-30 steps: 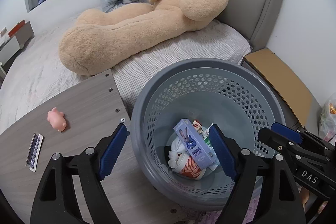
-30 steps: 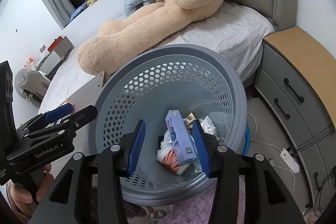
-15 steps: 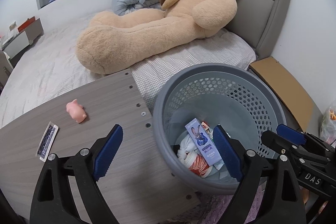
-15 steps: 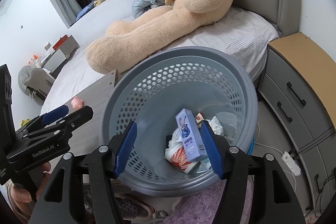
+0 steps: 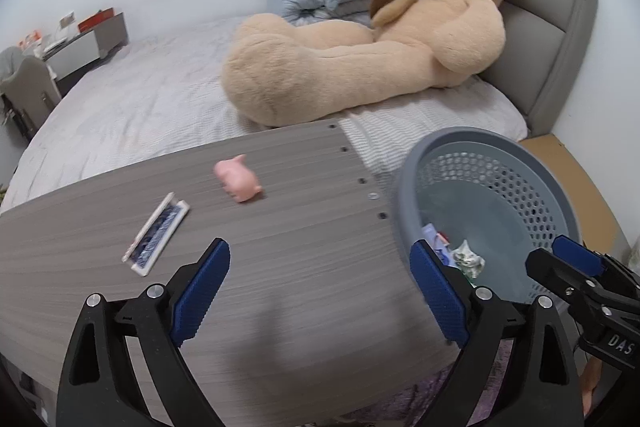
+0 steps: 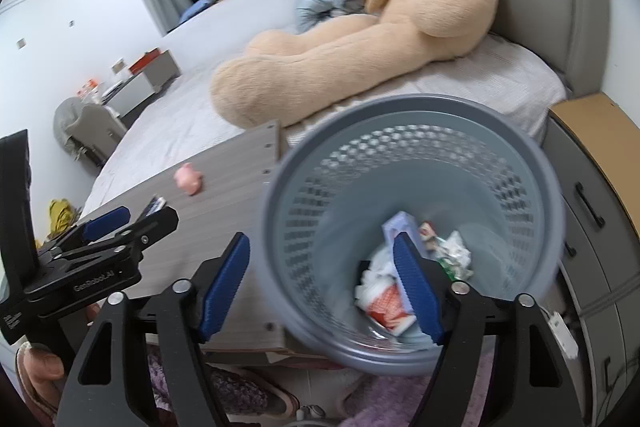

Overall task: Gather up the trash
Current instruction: 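Withdraw both grippers from the wastebasket back over the table, then grasp the stack of playing cards with the left gripper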

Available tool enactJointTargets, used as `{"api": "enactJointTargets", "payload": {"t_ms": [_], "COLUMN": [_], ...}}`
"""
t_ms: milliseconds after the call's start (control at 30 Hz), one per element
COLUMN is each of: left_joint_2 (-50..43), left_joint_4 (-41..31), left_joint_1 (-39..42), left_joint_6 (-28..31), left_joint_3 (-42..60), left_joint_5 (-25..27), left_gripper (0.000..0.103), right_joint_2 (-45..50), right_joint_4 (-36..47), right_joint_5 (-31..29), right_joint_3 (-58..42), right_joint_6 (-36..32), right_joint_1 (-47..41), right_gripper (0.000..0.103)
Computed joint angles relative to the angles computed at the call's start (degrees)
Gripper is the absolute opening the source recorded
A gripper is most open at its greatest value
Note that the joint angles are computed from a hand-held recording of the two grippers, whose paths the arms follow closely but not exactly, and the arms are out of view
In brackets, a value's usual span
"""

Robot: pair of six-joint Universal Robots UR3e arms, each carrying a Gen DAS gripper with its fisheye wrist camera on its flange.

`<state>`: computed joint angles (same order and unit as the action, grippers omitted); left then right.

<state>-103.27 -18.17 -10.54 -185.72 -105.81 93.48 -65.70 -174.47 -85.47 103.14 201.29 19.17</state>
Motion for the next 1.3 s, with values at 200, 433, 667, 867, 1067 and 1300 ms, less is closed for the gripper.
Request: {"api": "enactJointTargets", "payload": {"t_ms": [200, 433, 667, 867, 1067, 1300], "left_joint_2": [4.1, 5.8, 2.6, -2.2, -6.6, -9.4], "left_joint_4": [2.9, 5.8, 4.9, 3.0, 0.3, 0.5], "left_joint_1": [7.7, 16.8, 23.4, 24.6, 24.9, 24.9], "left_joint_6": [1.8, 5.9, 9.5, 11.5, 13.8, 15.6], "left_joint_3": [-7.1, -12.2, -11.1, -6.9, -2.1, 0.2], "left_joint_5": [-1.0, -2.3, -4.8, -6.4, -8.5, -10.8], "left_gripper": [0.09, 0.09, 0.09, 0.09, 0.09, 0.079], "right_joint_2": [5.5, 14.3, 24.2, 31.2, 35.6, 37.5], "right_joint_4": [3.3, 8.1, 17.1, 23.3, 28.1, 30.8], "right_joint_5": [-2.1, -4.0, -3.3, -3.2, -3.9, -4.1], "right_joint_3": [-9.7, -23.8, -41.7, -54.4, -62.7, -66.6], "right_joint_6": [-1.1, -2.4, -4.4, -4.9, -4.3, -2.6], "right_joint_1": [4.8, 9.1, 11.0, 11.9, 12.0, 11.5], "right_gripper": [0.072, 0.075, 0.075, 0.079, 0.079, 0.079]}}
